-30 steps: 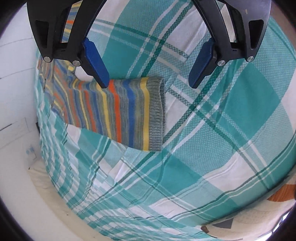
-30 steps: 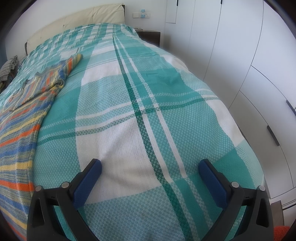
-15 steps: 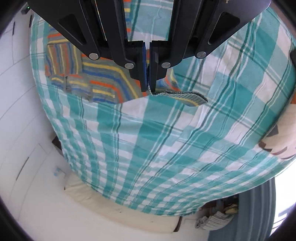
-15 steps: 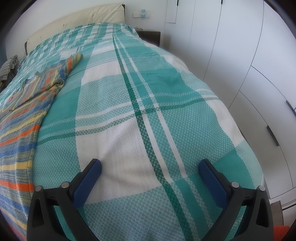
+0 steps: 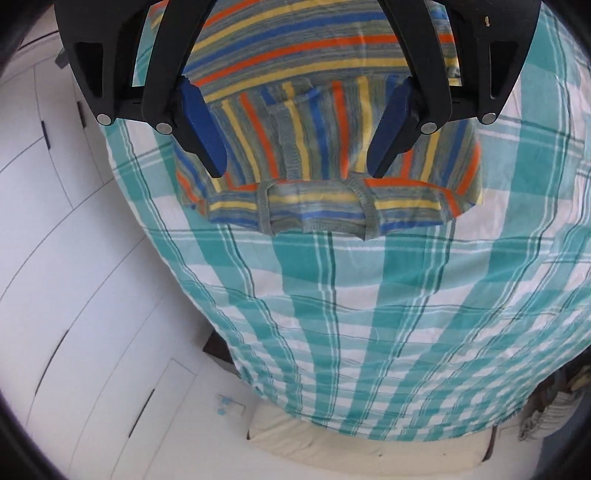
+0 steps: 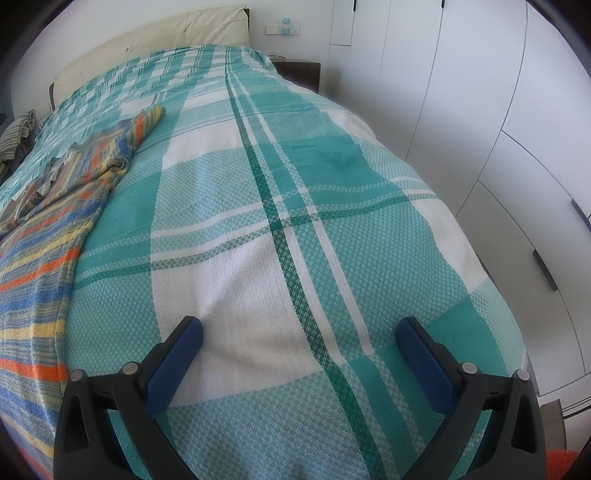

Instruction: Fold small clothes

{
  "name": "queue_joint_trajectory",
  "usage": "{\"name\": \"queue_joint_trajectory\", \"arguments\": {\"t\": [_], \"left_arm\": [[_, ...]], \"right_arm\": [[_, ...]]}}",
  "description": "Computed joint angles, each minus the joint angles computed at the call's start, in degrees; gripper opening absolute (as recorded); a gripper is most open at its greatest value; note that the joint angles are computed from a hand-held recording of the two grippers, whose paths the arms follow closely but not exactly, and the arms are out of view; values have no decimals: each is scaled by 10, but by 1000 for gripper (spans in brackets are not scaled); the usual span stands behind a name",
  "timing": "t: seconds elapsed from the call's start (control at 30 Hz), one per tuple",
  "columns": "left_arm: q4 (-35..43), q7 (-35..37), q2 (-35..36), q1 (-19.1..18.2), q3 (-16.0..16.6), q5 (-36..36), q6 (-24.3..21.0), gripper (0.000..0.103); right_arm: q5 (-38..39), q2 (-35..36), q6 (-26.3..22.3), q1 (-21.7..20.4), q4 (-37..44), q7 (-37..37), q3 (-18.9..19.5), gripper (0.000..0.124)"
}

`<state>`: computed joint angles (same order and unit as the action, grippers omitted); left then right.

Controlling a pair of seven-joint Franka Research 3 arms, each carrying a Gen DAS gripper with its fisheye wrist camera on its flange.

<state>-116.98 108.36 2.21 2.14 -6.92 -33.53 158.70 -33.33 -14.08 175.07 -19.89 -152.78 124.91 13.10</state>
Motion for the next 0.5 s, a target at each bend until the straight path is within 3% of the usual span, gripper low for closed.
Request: {"name": "queue_joint_trajectory", "arguments": {"t": [0.17,0.27,0.3,0.33,0.37,0.4,0.43,0.5], "left_arm": [[-63,-261,18,14,41,291,51,81],[-67,-395,61,5,71,481,-13,79],[-80,-396,69,11,68,506,-6,81],[-107,-414,57,23,61,539,33,83],[-124,-450,45,16,74,581,55,87],[-129,-459,37,16,74,582,45,96],[-136,-432,28,33,55,543,34,96],[-176,-350,-4,51,38,452,55,96]], "right_arm": [[-8,0,-2,-3,1,6,4,103],[-11,-2,-3,-2,-1,10,3,103],[-12,-2,-2,-2,-1,10,2,103],[-13,-2,-2,-2,-1,11,2,103],[-14,-1,-2,-3,-1,11,2,103],[-15,-2,-2,-3,-1,13,3,103],[-18,-2,-1,-5,-1,16,5,103],[-20,-1,-2,-5,0,18,5,103]]}}
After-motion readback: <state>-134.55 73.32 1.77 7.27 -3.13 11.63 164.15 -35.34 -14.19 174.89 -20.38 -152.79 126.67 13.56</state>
